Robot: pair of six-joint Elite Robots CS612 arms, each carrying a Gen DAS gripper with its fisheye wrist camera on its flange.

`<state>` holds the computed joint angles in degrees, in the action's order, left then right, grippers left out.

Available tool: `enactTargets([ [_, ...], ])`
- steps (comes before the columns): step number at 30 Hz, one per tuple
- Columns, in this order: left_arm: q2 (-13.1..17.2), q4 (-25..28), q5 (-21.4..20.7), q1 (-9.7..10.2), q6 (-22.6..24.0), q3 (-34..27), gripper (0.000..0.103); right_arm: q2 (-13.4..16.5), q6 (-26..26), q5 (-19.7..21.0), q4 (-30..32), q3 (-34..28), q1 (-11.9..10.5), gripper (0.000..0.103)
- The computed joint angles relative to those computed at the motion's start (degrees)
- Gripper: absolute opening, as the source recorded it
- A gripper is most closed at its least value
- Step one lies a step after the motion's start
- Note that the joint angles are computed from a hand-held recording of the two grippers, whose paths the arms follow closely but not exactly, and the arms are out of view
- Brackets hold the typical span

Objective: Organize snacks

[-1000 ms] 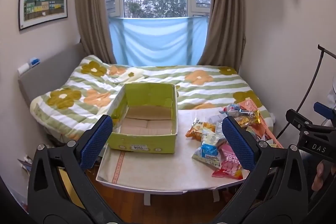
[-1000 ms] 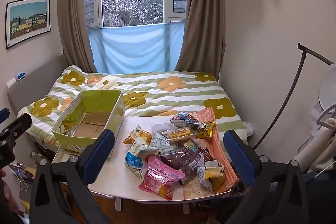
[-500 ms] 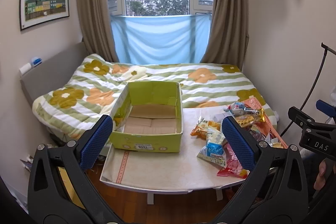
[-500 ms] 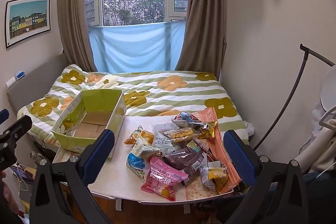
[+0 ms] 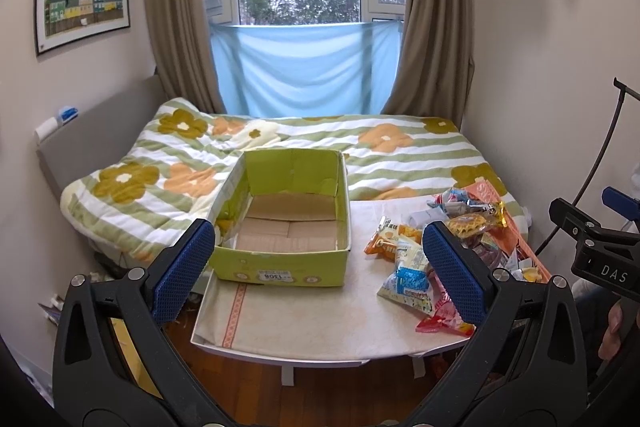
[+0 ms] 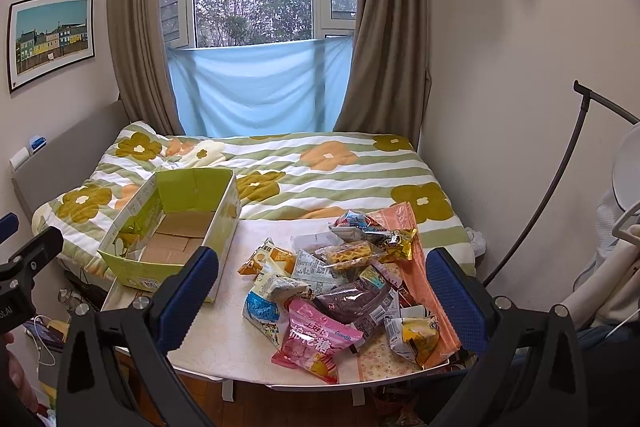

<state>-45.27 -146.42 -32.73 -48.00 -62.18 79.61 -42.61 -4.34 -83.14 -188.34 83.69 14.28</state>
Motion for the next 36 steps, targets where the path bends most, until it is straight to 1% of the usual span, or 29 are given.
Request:
enactTargets([
  [36, 0.39, -0.23, -0.64, 0.19, 0.24, -0.52, 0.103, 0.27, 0.05, -0.31, 0.28, -0.41, 0.21, 0.103],
])
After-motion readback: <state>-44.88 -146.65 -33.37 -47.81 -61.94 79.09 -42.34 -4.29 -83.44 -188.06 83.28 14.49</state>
